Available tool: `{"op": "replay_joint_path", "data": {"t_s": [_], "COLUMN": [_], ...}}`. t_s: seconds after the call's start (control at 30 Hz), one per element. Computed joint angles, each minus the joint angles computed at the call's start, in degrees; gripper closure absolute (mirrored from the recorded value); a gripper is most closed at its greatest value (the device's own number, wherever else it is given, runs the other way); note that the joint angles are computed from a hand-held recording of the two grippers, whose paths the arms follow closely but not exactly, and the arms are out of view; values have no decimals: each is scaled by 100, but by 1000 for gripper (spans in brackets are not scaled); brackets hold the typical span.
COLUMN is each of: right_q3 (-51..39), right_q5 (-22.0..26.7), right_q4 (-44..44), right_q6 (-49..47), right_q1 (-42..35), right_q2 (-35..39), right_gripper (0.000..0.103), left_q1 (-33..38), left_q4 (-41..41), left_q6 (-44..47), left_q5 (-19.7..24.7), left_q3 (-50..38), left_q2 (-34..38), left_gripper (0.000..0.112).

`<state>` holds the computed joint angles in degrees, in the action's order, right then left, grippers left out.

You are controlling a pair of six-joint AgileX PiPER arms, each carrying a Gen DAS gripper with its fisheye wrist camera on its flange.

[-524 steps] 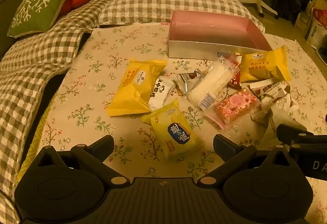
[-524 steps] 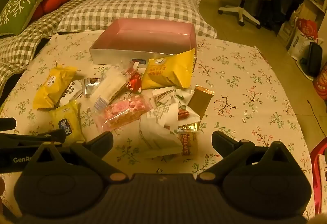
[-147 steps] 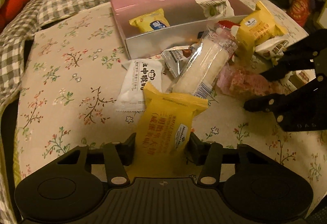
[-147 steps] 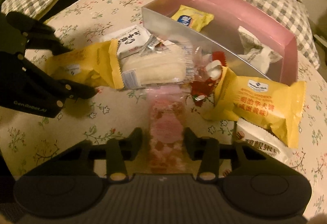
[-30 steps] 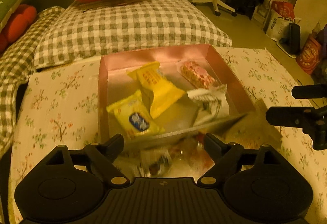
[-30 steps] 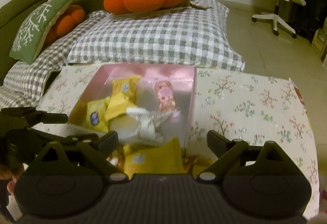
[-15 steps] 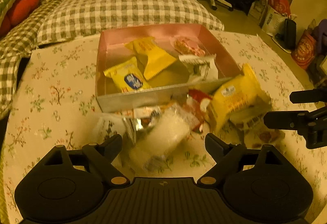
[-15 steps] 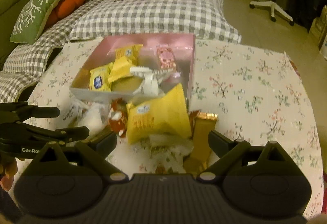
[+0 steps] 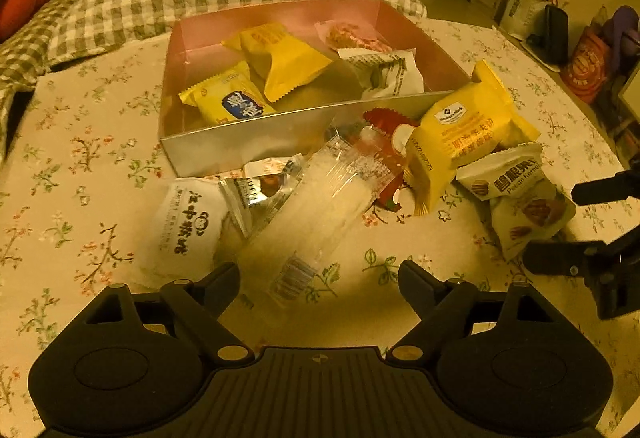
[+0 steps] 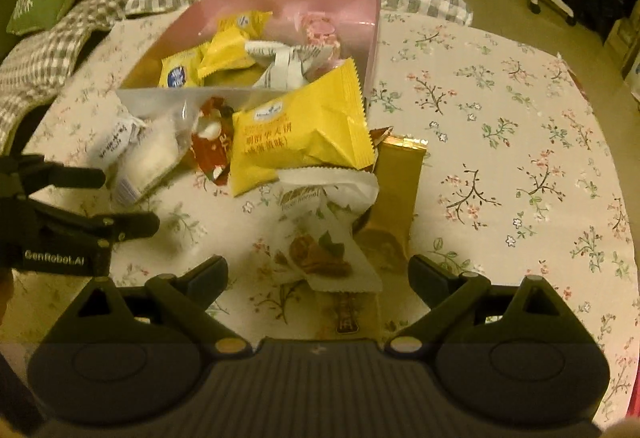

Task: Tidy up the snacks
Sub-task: 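Grasp the white rice-cake bar with the left tool while the right tool grasps a white pastry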

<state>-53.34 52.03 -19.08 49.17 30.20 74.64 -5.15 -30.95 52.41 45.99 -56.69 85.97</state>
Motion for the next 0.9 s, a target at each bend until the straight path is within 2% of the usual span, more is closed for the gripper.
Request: {"op": "replay_joint_path", "data": {"t_s": [0.23, 0.53, 0.67, 0.8, 0.9], "right_q3": [-26, -81, -41, 10, 5], "right_q5": [-192, -300, -279, -324, -326], "right_q4": [157, 50, -42, -34, -9], "right_q6": [-99, 65, 198, 250, 246], "right_q1": [-155, -189, -201, -221, -219], "right_q2": [146, 290, 262, 182, 136], "right_gripper": [14, 39, 51, 62, 65], "left_q1": [-123, -354, -322, -301, -287], "left_q4": [-266, -158, -214, -211, -125], "left_q6": [385, 371, 398, 478, 473], "left_q5": [-351, -727, -644, -406, -141], "left_q3": [138, 296, 253, 186, 99], "left_q2": [63, -58, -43, -44, -40], "left_gripper": [32, 63, 70, 71, 71]}}
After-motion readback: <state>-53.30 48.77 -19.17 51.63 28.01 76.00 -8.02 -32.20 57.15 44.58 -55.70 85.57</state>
